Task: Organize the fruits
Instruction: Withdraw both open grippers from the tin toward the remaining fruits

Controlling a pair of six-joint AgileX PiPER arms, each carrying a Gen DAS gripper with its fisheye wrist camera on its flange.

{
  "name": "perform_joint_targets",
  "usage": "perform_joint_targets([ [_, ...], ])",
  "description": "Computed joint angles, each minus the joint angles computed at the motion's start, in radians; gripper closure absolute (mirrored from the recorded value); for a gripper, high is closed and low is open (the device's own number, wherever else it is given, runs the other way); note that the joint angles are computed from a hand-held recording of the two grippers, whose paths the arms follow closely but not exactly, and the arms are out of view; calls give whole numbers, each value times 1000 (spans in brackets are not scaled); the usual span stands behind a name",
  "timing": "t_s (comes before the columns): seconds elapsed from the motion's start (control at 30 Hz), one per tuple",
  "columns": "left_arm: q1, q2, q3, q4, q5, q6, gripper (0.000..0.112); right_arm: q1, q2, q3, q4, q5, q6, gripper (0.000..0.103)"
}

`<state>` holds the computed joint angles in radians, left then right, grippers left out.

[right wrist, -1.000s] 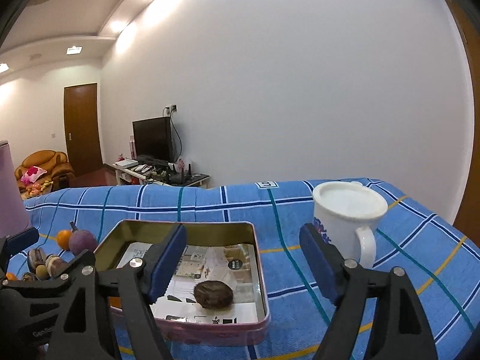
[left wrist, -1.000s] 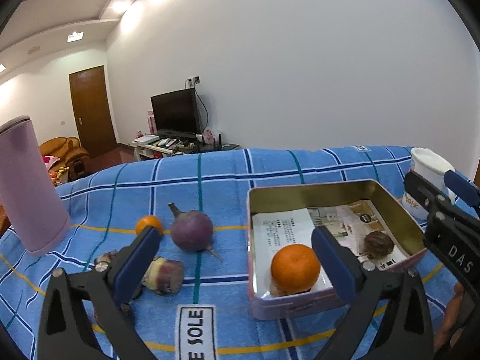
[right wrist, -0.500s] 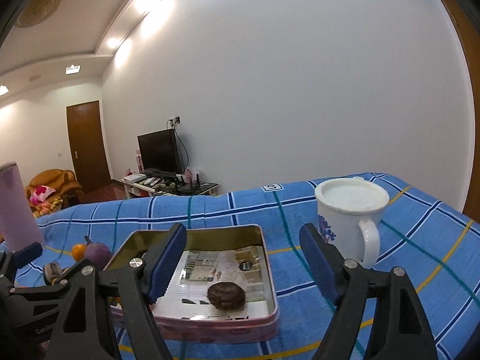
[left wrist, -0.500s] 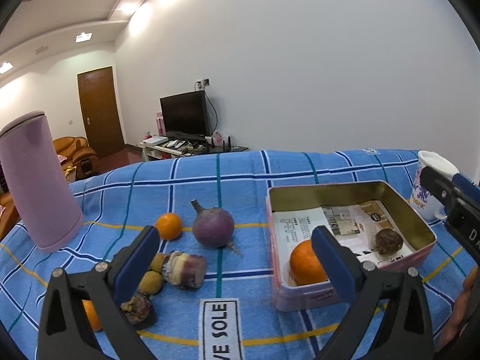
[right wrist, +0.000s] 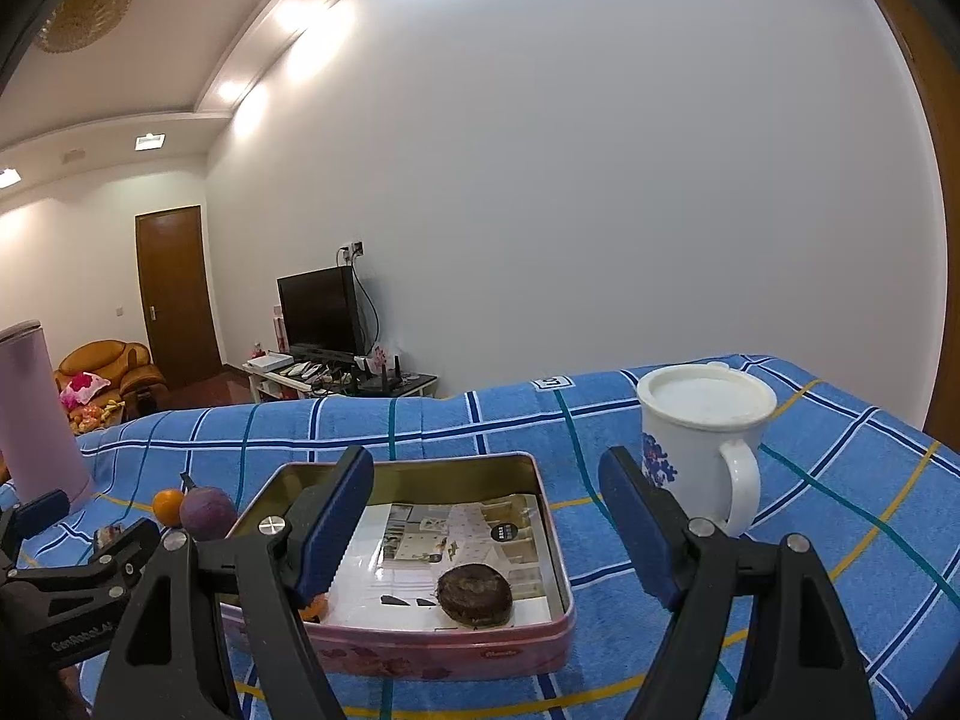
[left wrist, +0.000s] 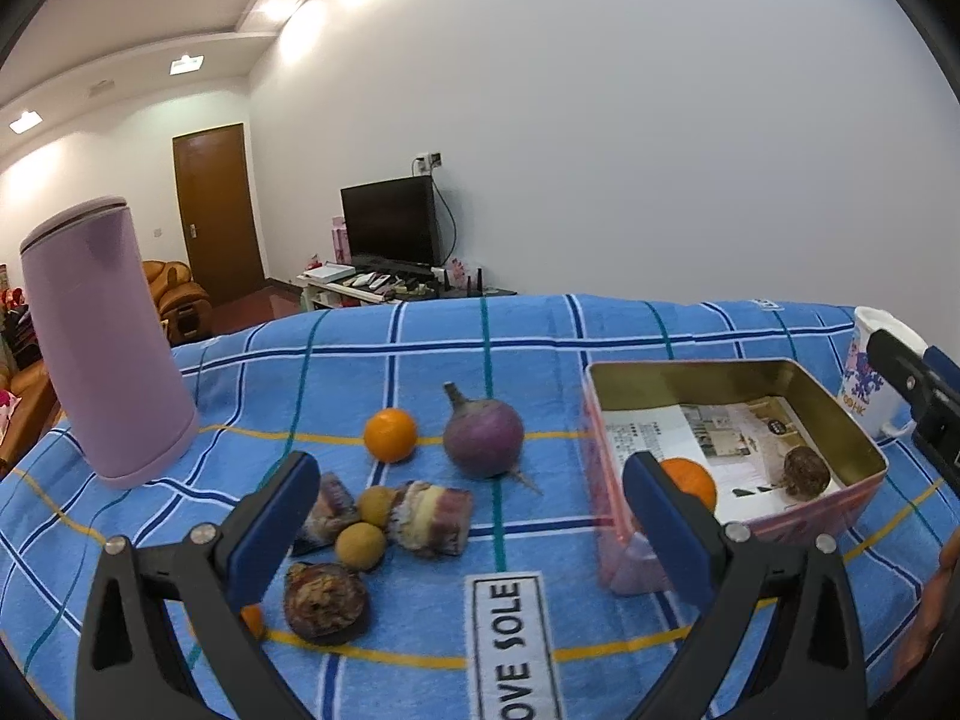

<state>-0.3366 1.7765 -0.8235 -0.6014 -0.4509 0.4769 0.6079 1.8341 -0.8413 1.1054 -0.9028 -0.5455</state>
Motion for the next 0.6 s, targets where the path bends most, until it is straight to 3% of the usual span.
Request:
perform_joint_targets([
  [0.37, 106, -44, 59, 153, 33, -118, 9, 59, 12, -21, 50, -30, -33, 24],
  [0.6, 177, -62, 82, 270, 49, -200, 9, 101, 39, -82, 112, 10, -102, 24],
])
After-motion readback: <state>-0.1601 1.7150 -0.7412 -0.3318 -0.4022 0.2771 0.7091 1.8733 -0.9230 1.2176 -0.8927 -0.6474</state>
